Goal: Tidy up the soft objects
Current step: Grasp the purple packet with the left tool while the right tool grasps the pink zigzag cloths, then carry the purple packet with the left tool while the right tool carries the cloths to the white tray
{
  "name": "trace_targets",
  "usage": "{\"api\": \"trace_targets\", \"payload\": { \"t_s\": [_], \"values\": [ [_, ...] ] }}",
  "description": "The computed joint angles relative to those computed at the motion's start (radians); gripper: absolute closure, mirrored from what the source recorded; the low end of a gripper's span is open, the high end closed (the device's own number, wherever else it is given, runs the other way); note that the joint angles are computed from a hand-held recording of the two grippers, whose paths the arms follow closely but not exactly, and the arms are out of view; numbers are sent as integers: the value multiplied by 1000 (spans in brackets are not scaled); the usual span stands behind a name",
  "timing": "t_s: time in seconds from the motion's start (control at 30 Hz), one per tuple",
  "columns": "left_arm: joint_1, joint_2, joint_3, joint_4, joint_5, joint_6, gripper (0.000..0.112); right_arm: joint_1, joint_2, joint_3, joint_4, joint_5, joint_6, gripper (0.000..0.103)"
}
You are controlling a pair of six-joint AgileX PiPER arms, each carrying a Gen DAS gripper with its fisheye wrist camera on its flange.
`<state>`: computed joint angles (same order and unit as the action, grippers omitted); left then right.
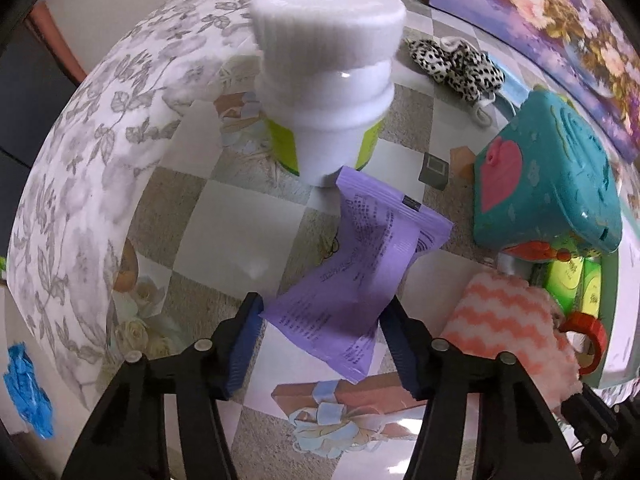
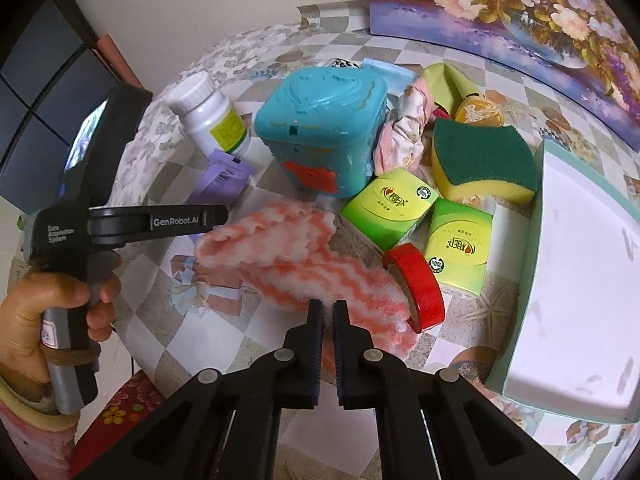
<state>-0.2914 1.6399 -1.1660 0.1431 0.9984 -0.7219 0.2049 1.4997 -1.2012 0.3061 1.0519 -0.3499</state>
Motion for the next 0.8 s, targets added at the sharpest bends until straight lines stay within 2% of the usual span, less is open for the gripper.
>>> {"api": "trace_targets", "payload": {
  "t_s": [0.3,0.8],
  "values": [
    [-32,-104,25,11,23,-89,57,-28,-33,-4,68,18,-39,98],
    [-158,-180,-132,66,192,-238,58,-162,-98,2,244,74,-163,99]
  ]
}}
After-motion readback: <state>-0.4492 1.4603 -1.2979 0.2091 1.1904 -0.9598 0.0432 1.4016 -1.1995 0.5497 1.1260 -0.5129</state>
